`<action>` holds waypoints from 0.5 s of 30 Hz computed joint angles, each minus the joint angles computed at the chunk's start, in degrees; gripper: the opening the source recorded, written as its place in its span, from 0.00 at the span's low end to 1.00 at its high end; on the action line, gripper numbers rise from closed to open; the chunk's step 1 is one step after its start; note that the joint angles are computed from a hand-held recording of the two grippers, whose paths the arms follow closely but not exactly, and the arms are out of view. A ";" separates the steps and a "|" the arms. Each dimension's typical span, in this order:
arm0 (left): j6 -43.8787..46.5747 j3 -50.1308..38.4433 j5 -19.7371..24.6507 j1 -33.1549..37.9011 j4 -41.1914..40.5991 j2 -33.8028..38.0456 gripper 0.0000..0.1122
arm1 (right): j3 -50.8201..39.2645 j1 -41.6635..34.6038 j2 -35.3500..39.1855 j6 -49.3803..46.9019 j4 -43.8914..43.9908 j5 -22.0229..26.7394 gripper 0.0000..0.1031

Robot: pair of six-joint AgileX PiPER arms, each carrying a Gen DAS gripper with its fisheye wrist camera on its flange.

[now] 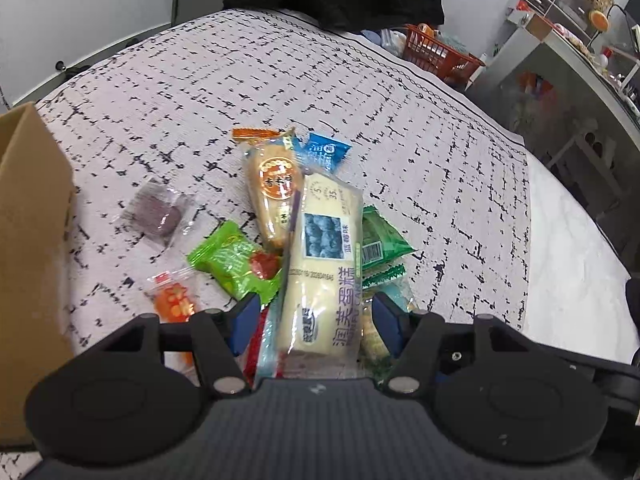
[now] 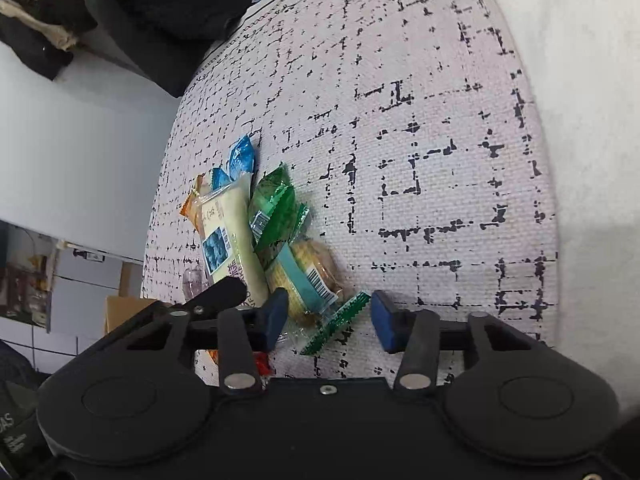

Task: Organize snacks
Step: 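Grasp the cream cake bar with the left tool while the right tool grasps the green-yellow biscuit pack, then carry the cake bar and biscuit pack over the box with both tools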

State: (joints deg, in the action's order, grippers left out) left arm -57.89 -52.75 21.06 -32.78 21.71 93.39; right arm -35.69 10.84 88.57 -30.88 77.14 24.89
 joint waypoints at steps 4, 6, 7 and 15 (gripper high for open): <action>0.51 -1.64 0.21 -0.10 0.18 2.58 0.54 | -0.04 -0.56 1.17 -1.39 1.83 0.31 0.30; 0.26 -2.67 1.06 -0.42 1.23 3.80 0.54 | 0.24 -0.85 1.31 -2.65 3.02 0.46 0.27; -0.07 -3.22 1.68 -0.73 2.11 4.36 0.54 | 0.25 -0.74 1.28 -2.86 3.10 0.31 0.26; -5.08 -3.44 4.15 -2.88 8.77 3.92 0.31 | 2.63 -1.17 -1.44 -13.11 11.27 1.40 0.10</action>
